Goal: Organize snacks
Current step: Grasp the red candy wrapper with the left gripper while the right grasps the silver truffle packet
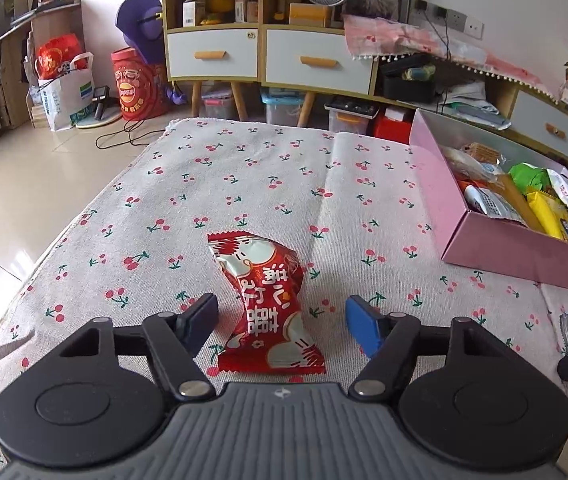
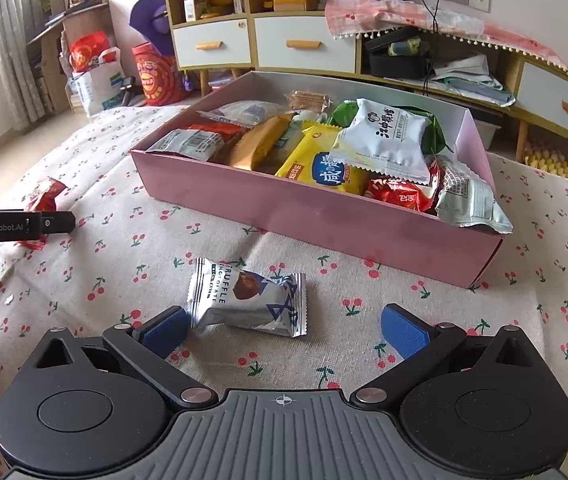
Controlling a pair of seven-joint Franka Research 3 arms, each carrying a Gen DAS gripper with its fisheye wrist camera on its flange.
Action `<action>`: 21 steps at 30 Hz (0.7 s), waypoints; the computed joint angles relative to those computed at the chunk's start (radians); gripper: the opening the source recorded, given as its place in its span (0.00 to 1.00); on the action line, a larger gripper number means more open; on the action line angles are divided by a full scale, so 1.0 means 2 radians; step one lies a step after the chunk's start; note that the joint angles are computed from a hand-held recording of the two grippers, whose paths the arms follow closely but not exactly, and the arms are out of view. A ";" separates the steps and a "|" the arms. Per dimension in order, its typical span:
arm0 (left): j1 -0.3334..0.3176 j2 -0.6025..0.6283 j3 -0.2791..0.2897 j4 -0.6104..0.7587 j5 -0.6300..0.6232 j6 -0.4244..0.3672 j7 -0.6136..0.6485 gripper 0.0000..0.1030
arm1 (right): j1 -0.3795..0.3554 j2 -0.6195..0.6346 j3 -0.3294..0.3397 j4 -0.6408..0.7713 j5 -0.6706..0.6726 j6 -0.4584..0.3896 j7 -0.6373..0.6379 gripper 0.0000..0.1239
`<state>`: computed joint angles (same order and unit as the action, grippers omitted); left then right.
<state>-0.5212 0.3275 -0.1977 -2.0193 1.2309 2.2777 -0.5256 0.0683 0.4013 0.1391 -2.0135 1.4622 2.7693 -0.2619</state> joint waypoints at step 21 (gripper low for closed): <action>0.013 -0.011 0.003 0.002 0.009 0.071 -0.005 0.26 | -0.005 -0.002 0.002 0.008 -0.032 -0.021 0.039 0.53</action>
